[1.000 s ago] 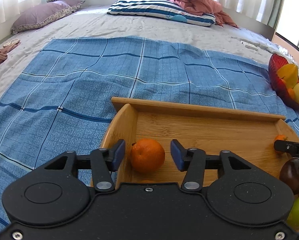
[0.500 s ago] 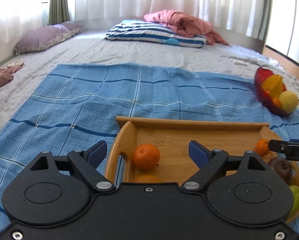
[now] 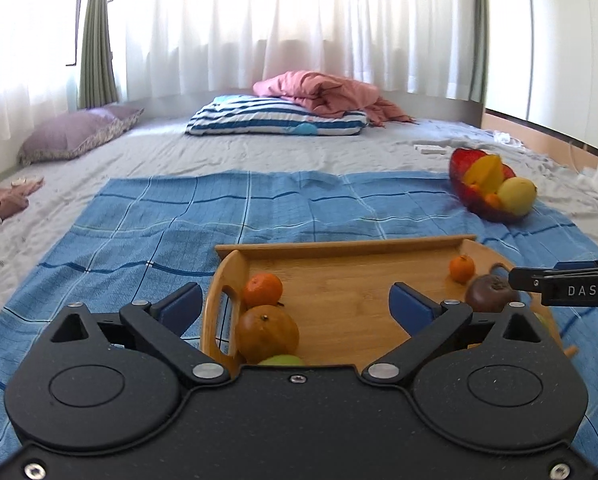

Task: Organize fruits
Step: 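Withdraw both open tools from the tray toward the dates on the sheet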

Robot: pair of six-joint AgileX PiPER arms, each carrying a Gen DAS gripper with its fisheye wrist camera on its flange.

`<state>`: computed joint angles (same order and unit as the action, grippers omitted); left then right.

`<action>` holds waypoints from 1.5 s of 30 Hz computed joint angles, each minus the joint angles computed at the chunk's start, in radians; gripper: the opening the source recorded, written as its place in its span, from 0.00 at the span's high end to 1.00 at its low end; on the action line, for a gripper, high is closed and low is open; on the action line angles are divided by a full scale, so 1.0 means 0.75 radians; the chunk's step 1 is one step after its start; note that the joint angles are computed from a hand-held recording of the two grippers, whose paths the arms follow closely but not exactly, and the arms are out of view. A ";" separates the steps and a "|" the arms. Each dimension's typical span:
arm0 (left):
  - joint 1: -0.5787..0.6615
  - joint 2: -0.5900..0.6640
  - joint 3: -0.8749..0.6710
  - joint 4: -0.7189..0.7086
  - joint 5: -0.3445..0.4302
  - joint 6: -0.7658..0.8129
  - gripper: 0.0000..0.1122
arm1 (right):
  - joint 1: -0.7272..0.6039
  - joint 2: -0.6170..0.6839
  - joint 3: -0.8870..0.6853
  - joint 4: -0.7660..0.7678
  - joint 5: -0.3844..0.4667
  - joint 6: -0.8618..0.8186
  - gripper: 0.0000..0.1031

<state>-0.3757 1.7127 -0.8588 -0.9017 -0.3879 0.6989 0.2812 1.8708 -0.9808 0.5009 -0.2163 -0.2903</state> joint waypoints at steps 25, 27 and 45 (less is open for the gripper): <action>-0.211 -0.368 0.322 -0.380 -0.031 0.130 0.10 | 0.162 -0.282 0.507 -0.151 -0.429 0.243 0.12; -0.216 -0.350 0.360 -0.288 -0.049 0.001 0.10 | 0.185 -0.268 0.547 -0.124 -0.494 0.235 0.12; -0.395 0.024 0.467 0.047 -0.422 -0.502 0.09 | 0.347 0.032 0.784 -0.027 -1.001 0.361 0.10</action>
<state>-0.6722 1.7305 -0.5085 -0.8665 -0.7047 0.3224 0.5412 1.8947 -0.3926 0.4806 -0.9673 -0.0199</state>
